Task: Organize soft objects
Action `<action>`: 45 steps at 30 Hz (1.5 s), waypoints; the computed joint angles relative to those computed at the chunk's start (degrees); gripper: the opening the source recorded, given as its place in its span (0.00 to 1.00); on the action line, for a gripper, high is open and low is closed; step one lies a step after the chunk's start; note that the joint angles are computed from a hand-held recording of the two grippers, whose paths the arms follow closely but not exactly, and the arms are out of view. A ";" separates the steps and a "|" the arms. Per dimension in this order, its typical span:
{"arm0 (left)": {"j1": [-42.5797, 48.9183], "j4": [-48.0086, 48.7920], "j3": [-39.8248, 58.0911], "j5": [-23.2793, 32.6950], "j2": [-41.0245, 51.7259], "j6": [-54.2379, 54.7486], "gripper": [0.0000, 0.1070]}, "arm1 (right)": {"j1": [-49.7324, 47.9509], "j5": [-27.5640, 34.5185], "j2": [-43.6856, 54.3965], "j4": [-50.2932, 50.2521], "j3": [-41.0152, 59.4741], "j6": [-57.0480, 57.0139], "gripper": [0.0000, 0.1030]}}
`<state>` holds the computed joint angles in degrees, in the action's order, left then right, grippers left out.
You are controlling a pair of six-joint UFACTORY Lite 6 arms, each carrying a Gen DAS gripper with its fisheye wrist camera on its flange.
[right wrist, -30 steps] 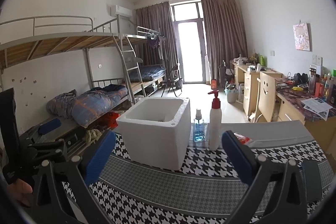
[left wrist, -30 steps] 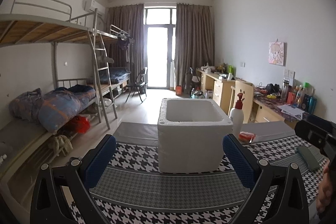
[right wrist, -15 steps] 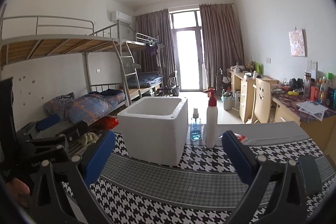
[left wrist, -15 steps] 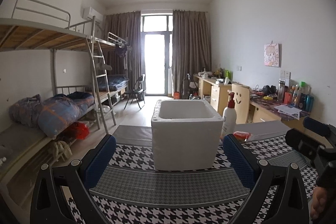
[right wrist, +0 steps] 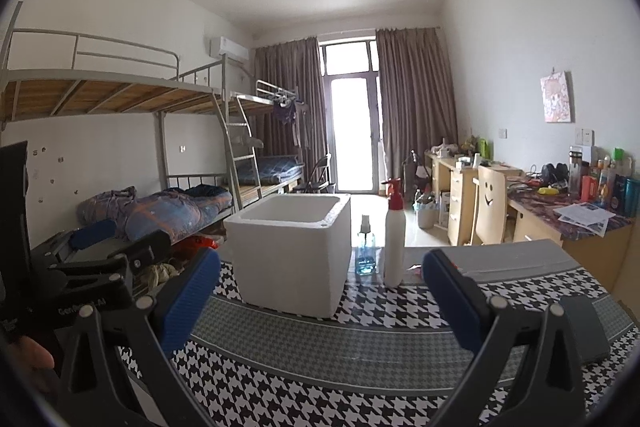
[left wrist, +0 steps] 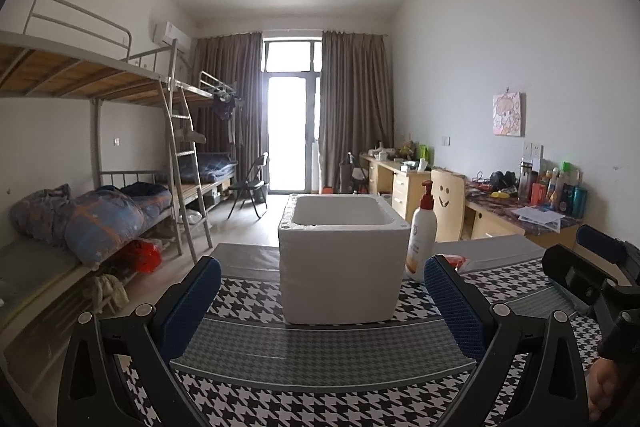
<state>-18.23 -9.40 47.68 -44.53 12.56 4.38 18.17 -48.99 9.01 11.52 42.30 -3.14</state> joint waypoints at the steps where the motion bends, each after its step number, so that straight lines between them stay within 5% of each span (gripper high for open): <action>1: 0.08 0.32 -0.34 -0.52 -0.01 -0.26 0.95 | 0.06 -0.44 -0.01 0.20 -0.33 0.11 0.99; 18: -0.97 -0.38 -3.63 -5.09 -0.21 1.01 0.95 | -0.15 -3.26 0.94 0.36 -2.68 1.57 0.99; 45: -0.57 1.00 -5.15 -3.56 -2.00 0.41 0.95 | -0.24 -2.36 0.78 1.22 -2.85 1.01 0.99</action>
